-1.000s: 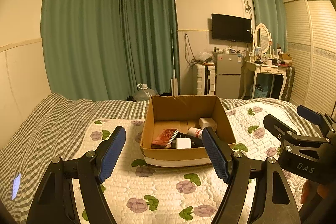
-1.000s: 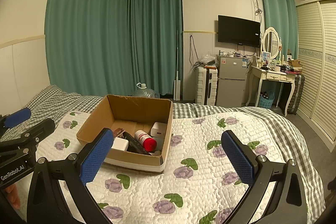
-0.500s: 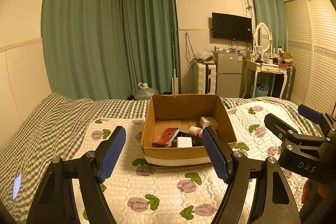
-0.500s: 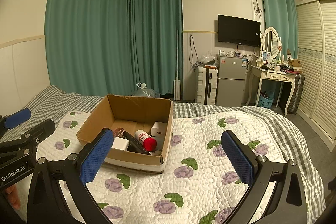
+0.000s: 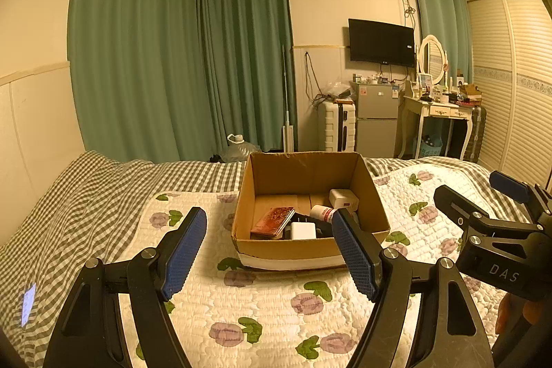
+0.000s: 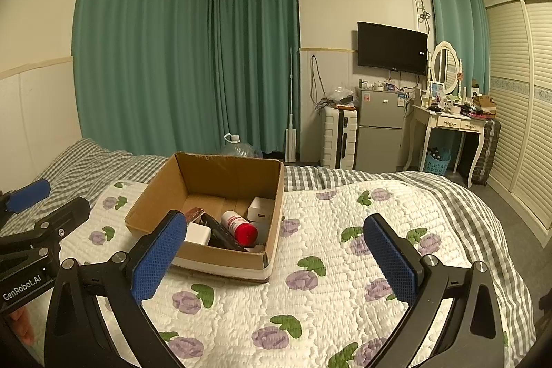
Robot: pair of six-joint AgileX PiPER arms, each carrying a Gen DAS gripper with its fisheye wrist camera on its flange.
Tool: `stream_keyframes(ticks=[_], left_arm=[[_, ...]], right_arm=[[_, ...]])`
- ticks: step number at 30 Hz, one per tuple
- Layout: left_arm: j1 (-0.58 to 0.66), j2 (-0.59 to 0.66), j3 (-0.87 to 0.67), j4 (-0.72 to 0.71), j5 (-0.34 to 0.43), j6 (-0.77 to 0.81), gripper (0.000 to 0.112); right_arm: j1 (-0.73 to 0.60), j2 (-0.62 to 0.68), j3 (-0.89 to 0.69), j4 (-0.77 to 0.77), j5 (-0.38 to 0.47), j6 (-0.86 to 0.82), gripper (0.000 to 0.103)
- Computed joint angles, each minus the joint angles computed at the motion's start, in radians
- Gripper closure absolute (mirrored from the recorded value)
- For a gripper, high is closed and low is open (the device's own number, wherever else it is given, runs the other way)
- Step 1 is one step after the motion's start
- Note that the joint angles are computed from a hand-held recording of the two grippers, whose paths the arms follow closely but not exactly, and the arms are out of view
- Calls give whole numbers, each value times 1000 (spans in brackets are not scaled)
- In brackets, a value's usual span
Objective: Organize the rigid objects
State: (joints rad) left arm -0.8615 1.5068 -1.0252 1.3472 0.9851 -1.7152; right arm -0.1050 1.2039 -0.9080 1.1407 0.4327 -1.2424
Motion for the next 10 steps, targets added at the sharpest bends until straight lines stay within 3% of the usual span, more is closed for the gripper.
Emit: stream_keyframes(ticks=[10], left_arm=[[-5, 5, 12, 11, 7, -13, 34]], right_arm=[[3, 3, 1, -7, -4, 8, 0]])
